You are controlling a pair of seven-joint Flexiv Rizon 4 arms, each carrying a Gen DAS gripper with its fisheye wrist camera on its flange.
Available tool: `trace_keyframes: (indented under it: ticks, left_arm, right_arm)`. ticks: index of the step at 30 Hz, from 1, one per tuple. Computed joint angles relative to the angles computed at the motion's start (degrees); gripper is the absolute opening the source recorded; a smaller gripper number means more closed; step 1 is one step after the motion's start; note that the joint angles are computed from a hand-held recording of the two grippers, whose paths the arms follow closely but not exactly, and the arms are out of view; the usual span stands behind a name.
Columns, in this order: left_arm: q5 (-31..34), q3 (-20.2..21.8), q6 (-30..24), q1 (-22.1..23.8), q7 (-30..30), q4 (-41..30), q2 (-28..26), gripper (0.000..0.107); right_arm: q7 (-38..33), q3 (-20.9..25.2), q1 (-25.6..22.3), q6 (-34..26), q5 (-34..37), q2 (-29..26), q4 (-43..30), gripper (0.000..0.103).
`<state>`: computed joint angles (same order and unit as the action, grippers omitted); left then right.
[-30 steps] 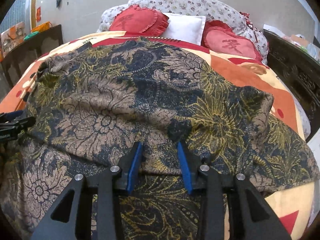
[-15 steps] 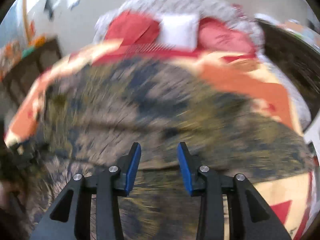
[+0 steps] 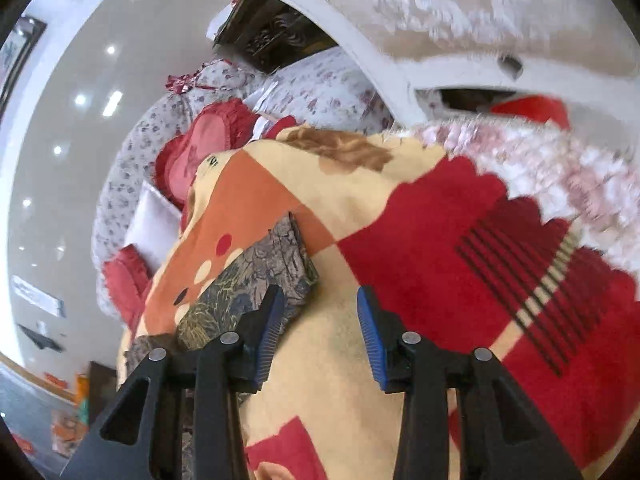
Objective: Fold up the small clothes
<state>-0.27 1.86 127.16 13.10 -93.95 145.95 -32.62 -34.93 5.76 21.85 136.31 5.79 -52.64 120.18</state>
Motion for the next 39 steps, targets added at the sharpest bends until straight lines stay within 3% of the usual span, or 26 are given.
trace_keyframes:
  ticks: [2, 7, 9, 10, 12, 16, 21, 25, 29, 34, 39]
  left_arm:
    - [-0.10, 0.10, -0.04, -0.12, 0.08, -0.07, -0.04, 0.097]
    - [-0.80, 0.47, -0.08, -0.77, 0.39, -0.17, -0.14, 0.097]
    - [-1.49, 0.73, -0.10, -1.42, 0.55, -0.22, -0.20, 0.097]
    - [-1.67, 0.78, -0.10, -1.57, 0.61, -0.23, -0.23, 0.097]
    - [-1.74, 0.72, -0.05, -1.56, 0.61, -0.21, -0.25, 0.097]
    - [-1.69, 0.64, -0.03, -1.45, 0.66, -0.18, -0.23, 0.097]
    - [-1.39, 0.42, -0.01, -1.06, 0.54, -0.20, -0.23, 0.097]
    - [-0.88, 0.17, -0.01, -0.53, 0.28, -0.29, -0.24, 0.097]
    - [-0.56, 0.14, 0.08, -0.32, 0.15, -0.21, -0.23, 0.097]
    - [-0.03, -0.17, 0.15, 0.20, -0.27, -0.22, -0.23, 0.097]
    - [0.50, -0.39, -0.01, 0.67, -0.48, -0.30, -0.23, 0.097]
  right_arm:
    - [0.34, 0.92, -1.14, 1.40, -2.05, -2.02, -1.50, 0.042]
    - [2.03, 0.60, -0.01, 3.71, 0.28, -5.72, -6.99, 0.042]
    - [0.87, -1.16, 1.57, 1.85, 1.16, -5.50, -8.12, 0.032]
    - [-0.50, -2.55, 3.01, 0.04, 2.00, -4.63, -8.09, 0.015]
    - [-2.70, -3.89, 3.97, -2.81, 1.53, -2.66, -7.95, 0.010]
    - [-9.37, -10.11, 9.13, -8.41, 7.07, 4.06, -5.86, 0.009]
    - [-18.21, -22.64, 18.51, -15.15, 19.25, 13.13, -2.94, 0.009]
    - [-22.30, -31.93, 26.30, -18.91, 24.68, 16.93, -1.32, 0.009]
    - [-25.29, -33.57, 30.58, -16.87, 26.01, 18.44, -1.55, 0.009]
    - [-31.59, -26.65, 31.65, -14.88, 21.00, 19.59, -6.04, 0.009]
    - [-32.28, -12.82, 27.03, -14.78, 11.35, 14.68, -16.58, 0.009]
